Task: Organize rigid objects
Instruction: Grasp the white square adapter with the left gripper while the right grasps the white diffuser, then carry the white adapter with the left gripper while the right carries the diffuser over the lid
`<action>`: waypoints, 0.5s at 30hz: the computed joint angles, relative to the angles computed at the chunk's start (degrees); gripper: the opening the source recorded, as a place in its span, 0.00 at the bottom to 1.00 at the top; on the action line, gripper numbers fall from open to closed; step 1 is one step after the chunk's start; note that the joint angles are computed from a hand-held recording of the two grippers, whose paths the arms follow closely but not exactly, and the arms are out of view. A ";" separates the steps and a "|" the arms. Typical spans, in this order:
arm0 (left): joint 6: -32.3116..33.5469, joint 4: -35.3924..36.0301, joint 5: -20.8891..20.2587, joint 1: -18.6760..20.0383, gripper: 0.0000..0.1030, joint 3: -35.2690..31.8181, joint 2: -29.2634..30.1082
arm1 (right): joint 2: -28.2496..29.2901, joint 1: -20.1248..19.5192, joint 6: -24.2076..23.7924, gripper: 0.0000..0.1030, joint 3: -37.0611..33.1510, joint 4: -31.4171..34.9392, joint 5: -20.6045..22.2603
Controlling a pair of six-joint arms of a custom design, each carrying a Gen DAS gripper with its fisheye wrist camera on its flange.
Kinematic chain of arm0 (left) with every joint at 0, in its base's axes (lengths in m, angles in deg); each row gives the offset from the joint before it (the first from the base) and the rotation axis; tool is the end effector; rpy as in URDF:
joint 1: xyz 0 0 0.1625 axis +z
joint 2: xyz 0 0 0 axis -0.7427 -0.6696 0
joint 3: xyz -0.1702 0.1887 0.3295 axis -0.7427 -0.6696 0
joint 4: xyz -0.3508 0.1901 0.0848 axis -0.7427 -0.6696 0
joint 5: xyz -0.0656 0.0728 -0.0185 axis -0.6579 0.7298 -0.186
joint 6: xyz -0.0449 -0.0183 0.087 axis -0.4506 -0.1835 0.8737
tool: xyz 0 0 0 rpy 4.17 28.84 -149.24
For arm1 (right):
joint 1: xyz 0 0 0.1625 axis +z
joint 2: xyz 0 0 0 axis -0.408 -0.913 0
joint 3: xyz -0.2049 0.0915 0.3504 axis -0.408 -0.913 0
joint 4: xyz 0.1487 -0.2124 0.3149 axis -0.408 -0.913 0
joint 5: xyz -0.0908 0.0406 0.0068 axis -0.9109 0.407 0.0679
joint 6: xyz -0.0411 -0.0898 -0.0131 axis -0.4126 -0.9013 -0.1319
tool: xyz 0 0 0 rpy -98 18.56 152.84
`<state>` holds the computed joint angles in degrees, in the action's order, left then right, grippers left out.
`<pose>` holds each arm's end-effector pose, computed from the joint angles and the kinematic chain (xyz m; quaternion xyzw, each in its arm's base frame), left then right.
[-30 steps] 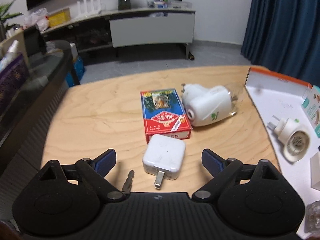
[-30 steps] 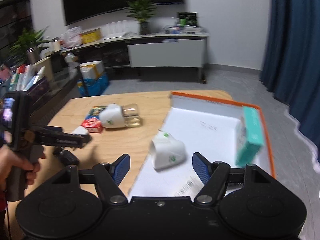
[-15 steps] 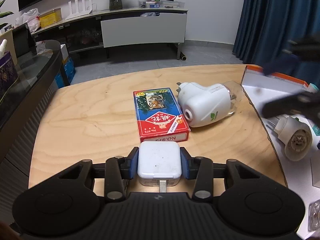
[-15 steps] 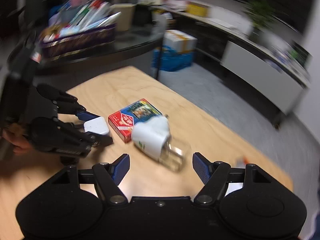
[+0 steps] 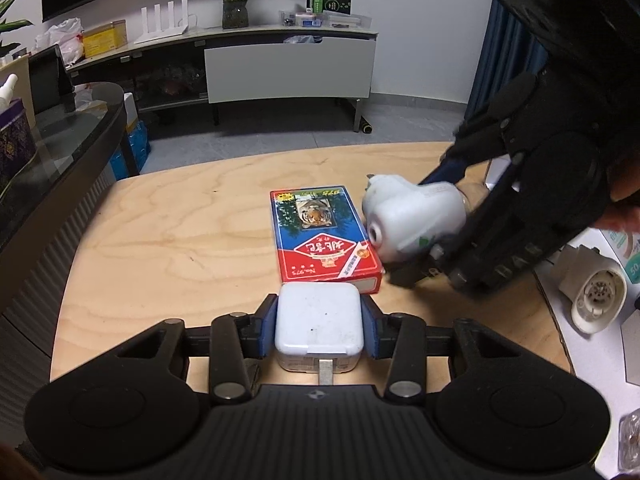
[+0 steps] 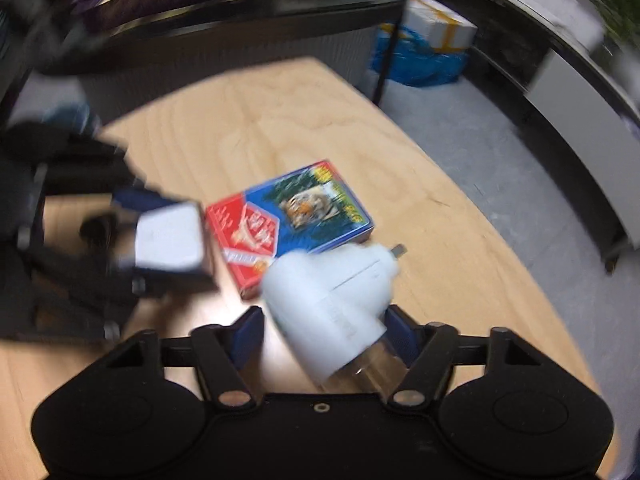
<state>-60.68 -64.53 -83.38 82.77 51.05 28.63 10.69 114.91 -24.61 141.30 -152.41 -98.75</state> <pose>-0.3684 -0.5320 -0.0999 -0.0167 0.8112 -0.4279 0.3981 0.1160 -0.7348 0.2038 0.7125 -0.6861 -0.0753 0.1261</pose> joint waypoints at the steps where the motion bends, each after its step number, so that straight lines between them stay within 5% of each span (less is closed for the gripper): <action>1: -0.99 0.92 0.32 -0.03 0.41 -0.13 0.03 | 0.12 -0.18 3.12 0.72 -0.62 1.08 0.58; 15: -4.86 5.11 3.27 -3.08 0.41 -5.67 1.73 | -16.28 -8.66 26.74 0.65 6.79 -3.26 24.36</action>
<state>-65.54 -59.42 -80.11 79.69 45.38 30.36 -5.59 106.26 2.13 148.09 -155.67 -74.40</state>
